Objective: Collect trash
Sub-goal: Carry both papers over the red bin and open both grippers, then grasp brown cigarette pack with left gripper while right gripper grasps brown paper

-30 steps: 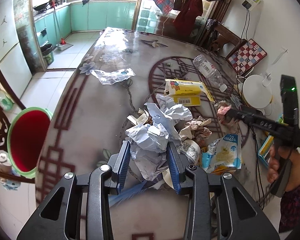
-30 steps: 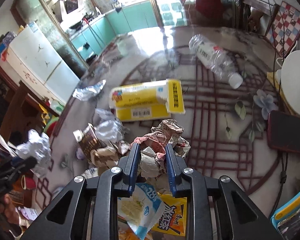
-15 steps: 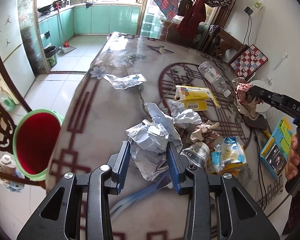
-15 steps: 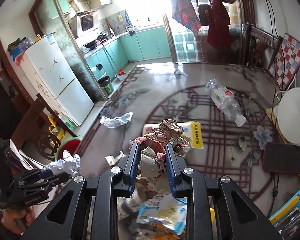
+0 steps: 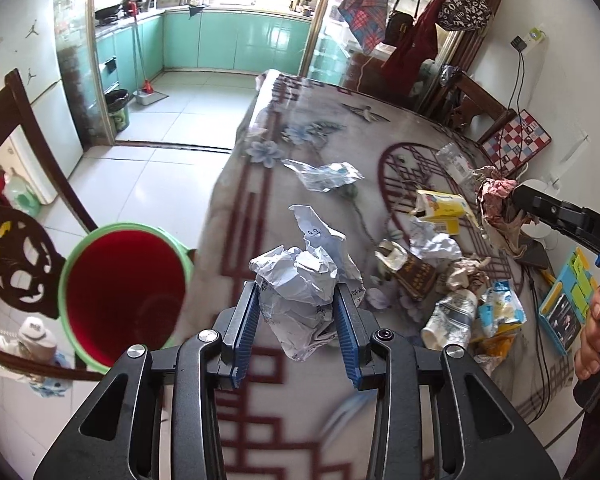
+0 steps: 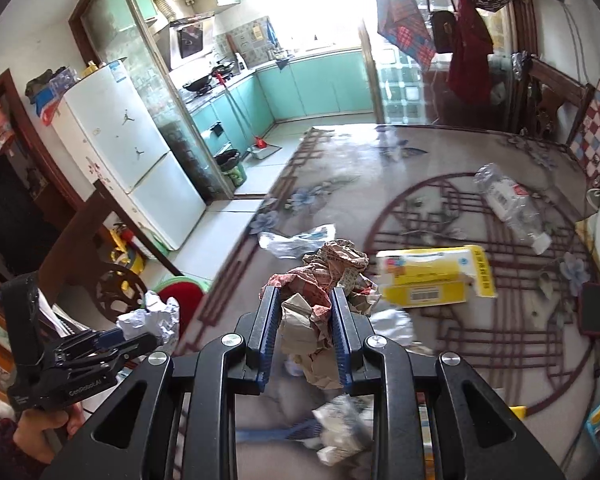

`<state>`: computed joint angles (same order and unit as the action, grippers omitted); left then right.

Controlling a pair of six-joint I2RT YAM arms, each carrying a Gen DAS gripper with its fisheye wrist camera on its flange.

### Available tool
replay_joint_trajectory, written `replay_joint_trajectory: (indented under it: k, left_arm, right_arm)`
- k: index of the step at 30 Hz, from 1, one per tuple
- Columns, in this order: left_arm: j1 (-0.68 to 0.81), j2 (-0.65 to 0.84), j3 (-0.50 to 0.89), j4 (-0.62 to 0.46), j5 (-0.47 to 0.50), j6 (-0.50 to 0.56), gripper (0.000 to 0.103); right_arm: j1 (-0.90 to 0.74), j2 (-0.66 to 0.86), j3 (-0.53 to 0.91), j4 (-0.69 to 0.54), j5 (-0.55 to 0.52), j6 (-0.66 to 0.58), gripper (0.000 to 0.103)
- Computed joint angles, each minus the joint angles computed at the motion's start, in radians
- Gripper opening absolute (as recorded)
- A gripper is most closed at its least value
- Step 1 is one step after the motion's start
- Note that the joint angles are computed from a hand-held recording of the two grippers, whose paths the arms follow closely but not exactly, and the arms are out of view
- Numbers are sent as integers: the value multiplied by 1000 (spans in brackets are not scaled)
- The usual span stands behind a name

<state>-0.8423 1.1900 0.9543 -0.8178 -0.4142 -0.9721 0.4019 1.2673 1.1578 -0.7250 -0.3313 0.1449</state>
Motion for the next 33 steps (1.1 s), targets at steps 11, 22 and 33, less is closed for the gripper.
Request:
replay_joint_trajectory:
  k: [11,22,33]
  left_arm:
    - [476,-324,-230,-56,209,305,35]
    - [988,-315,-356,29,451,643,37]
    - [945,-314,-354,75,438,633,73]
  right_arm:
    - [410,293,139,165,81,230,23]
    - [573,711,425,238,4,312,24]
    - [554,612,366,227,66,310,36]
